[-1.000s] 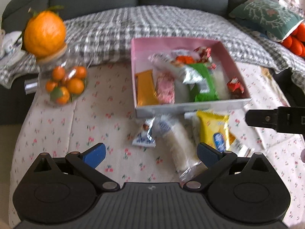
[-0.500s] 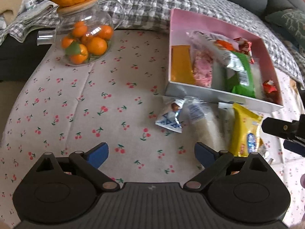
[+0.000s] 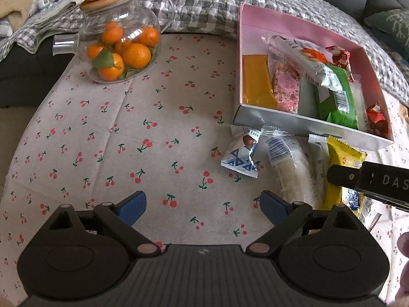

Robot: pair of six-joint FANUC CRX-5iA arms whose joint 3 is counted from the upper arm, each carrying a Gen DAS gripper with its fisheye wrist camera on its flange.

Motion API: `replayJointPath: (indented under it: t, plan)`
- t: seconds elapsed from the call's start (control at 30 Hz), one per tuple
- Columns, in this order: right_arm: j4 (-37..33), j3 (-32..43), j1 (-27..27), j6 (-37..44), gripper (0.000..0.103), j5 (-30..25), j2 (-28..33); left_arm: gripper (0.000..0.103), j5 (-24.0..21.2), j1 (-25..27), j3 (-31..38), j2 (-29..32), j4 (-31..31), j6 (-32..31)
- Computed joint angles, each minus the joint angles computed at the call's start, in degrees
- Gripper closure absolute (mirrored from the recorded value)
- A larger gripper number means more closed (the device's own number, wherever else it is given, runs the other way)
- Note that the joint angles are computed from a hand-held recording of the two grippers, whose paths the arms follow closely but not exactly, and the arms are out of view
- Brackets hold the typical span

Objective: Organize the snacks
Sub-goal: 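Grasp the yellow chip bag with the right gripper while the left grasps the clear white bar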

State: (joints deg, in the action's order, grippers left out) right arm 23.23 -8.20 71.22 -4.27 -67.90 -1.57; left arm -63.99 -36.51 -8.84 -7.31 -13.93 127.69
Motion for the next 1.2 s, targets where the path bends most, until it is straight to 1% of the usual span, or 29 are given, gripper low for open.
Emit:
replayJointPath:
  t: [0.13,0.33,0.43,0.5,0.57,0.6,0.73,0.8,0.9,0.93,0.97,1.03,1.2]
  plan:
    - [-0.51,-0.68,-0.37,-0.63,0.055,0.66,-1.37,0.01,0.8,-0.2,0.09,0.17,0.01,0.71]
    - [-0.19,-1.64,-0.24,-1.37,0.055,-1.68,-3.18,0.015,3.72,-0.23,-0.22,0.72,2.3,1.62]
    - [-0.46,-2.16,-0.15,-1.51,0.055,-3.02,-3.99,0.024,5.79,-0.37,-0.53,1.19,3.95,2.03]
    - [-0.45,-2.7,-0.08,-1.67,0.055,-3.62,-4.64,0.027,7.11,-0.45,-0.65,1.6,4.95,2.53]
    - [-0.48,-3.17,-0.03,-1.87,0.055,-3.96,-5.24,0.033,8.33,-0.65,-0.7,2.06,5.69,3.11]
    - [-0.47,-3.45,0.03,-1.98,0.055,-4.14,-5.57,0.035,8.87,-0.82,-0.71,2.28,5.91,3.23]
    - [-0.68,-4.17,-0.04,-2.03,0.055,-4.41,-6.47,0.045,10.11,-1.58,-0.4,3.43,6.22,3.51]
    - [-0.87,-4.48,-0.1,-2.0,0.055,-4.37,-6.84,0.049,10.61,-1.69,-0.43,3.77,6.48,3.57]
    - [-1.27,-4.8,-0.31,-1.88,0.055,-4.14,-7.17,0.052,10.44,-2.26,0.04,4.31,5.63,3.87]
    - [-1.33,-4.87,-0.33,-1.98,0.055,-4.02,-7.2,0.058,10.46,-2.4,0.12,4.4,5.57,3.21]
    - [-1.37,-4.9,-0.37,-2.1,0.055,-3.92,-7.22,0.067,10.65,-2.33,0.05,4.44,5.9,2.3]
    - [-1.42,-5.12,-0.43,-2.32,0.055,-3.62,-7.42,0.072,9.98,-2.43,0.44,4.65,5.95,1.46]
    - [-1.72,-5.53,-0.52,-2.15,0.055,-3.4,-8.04,0.075,9.34,-1.55,-0.08,4.14,7.47,-2.19]
